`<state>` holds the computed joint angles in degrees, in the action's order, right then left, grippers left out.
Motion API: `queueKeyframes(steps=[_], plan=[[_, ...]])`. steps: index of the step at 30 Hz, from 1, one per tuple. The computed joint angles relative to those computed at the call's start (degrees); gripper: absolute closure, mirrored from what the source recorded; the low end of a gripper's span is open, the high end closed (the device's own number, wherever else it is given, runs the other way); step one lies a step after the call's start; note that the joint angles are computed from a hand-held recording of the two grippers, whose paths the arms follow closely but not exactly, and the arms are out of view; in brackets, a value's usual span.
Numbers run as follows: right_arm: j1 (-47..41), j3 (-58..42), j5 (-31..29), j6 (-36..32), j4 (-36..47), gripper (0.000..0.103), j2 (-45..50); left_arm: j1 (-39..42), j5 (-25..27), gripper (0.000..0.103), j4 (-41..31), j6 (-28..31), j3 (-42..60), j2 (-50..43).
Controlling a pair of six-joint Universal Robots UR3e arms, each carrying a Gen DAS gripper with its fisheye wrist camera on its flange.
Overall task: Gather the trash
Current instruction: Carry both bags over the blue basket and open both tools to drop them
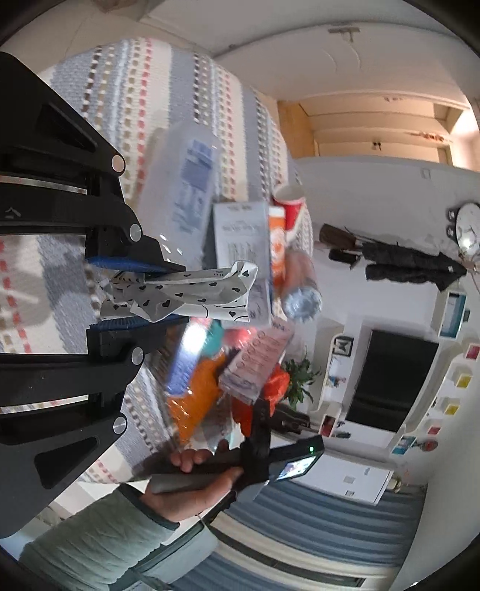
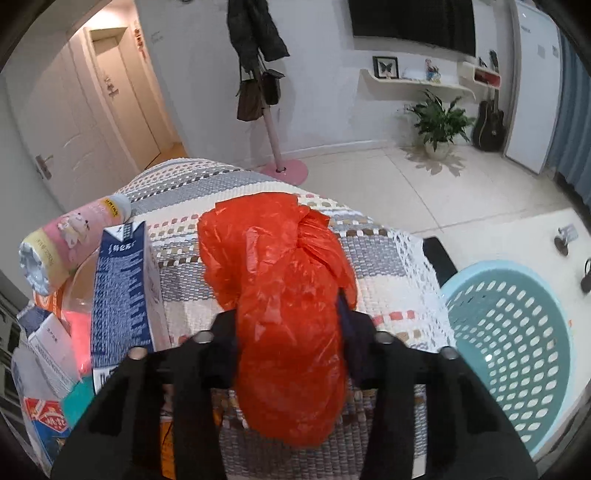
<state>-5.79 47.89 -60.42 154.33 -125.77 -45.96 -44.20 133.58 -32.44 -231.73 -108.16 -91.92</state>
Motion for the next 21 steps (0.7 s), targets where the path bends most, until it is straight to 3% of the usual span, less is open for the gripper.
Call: queueKeyframes(steps=[4,12,21], plan=[[-1.9,7.7,2.8,-1.1,-5.3,0.074,-5.2,0.9,-0.5,0.084,2.4,4.6,4.7,-3.7],[-10.0,15.5,10.9,-1.9,-9.9,0.074,-13.5,4.1,-4.2,0.084,6.8,15.2,18.1,-12.3],[-21.7,20.2,16.2,0.2,-14.4,0.074,-18.9,6.6,-13.0,0.084,3.9,24.8,47.4,-31.5]])
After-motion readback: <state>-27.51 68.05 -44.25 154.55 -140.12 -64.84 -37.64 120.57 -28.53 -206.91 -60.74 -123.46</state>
